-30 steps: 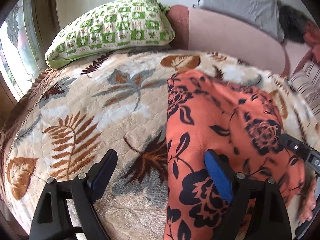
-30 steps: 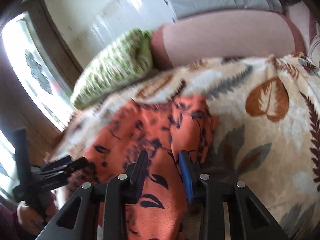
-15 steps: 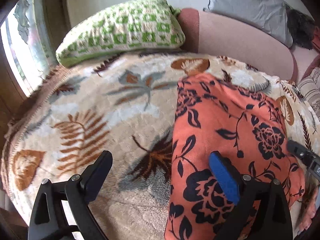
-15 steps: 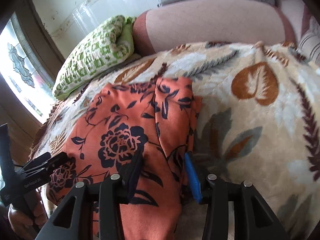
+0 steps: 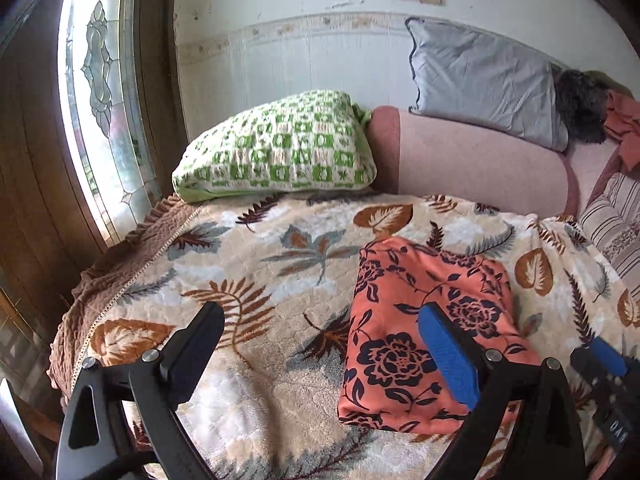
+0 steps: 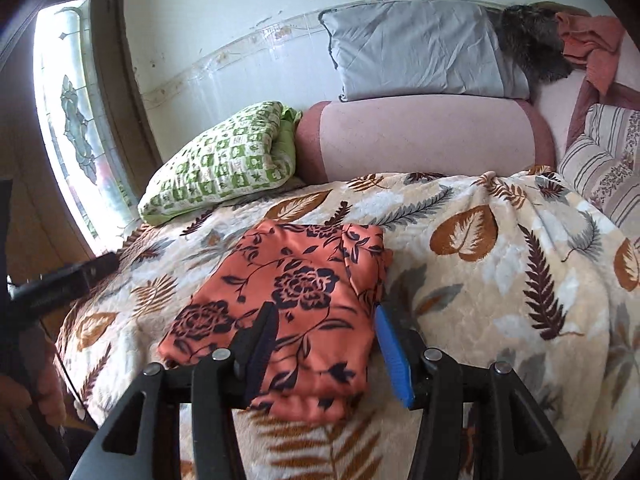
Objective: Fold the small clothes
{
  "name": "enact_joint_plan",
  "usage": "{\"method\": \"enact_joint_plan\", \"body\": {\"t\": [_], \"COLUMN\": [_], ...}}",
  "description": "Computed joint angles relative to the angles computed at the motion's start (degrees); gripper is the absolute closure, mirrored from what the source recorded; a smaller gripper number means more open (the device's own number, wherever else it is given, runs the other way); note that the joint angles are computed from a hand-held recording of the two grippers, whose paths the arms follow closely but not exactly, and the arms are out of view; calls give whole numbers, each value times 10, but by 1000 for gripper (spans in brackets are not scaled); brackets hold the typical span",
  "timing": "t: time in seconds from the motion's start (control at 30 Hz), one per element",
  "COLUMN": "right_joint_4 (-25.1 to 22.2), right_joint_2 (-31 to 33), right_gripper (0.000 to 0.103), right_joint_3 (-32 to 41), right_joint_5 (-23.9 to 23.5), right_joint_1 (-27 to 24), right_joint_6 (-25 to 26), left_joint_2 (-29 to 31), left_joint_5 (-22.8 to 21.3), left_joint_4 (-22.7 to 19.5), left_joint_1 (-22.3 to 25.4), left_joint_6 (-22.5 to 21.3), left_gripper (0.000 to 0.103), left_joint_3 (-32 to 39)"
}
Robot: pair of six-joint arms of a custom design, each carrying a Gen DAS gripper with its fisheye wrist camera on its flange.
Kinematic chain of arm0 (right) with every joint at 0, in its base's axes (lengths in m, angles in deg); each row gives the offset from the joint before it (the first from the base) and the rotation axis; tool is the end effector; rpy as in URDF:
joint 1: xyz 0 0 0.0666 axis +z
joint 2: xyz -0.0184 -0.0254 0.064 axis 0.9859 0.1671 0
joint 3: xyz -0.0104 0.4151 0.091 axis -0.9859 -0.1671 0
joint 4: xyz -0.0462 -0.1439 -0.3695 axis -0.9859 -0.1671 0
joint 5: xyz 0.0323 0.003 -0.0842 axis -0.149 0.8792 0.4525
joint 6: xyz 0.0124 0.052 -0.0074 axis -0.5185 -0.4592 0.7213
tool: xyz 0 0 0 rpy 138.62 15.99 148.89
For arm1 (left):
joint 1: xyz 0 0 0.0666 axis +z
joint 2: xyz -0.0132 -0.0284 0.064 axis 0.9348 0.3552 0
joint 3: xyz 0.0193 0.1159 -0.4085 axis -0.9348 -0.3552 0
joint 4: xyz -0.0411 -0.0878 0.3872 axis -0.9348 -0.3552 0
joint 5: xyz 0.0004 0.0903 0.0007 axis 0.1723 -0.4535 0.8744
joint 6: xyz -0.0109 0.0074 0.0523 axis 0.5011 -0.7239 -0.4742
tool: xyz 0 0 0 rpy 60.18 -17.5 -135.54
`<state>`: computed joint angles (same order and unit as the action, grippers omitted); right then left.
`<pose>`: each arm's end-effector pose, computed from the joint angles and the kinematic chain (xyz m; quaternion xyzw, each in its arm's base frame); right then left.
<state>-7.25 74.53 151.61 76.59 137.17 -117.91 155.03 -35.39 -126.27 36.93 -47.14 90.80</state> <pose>0.2712 0.3709 0.5250 0.1031 0.8761 0.0979 0.4608 0.3469 -0.2029 0.5832 0.0389 0.8893 -0.0056 0.4556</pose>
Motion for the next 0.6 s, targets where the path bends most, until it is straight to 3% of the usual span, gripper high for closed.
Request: {"method": "enact_joint_plan", "body": {"t": [0.27, 0.47, 0.6], "right_joint_4": [-46, -89, -105], "right_joint_2": [-3, 10, 21], "right_gripper": [48, 42, 35], "right_joint_3": [46, 105, 135], "right_joint_5": [54, 88, 105], "right_joint_1": [44, 70, 86], "right_joint_6": [1, -7, -11], "left_joint_2": [-19, -38, -45], "left_joint_5": [-64, -134, -145], "left_joint_4": [-45, -52, -66], "left_joint_1": [-34, -58, -64], "left_joint_6": [3, -26, -31], "left_gripper": [5, 3, 2], "left_joint_3": [48, 68, 80]}}
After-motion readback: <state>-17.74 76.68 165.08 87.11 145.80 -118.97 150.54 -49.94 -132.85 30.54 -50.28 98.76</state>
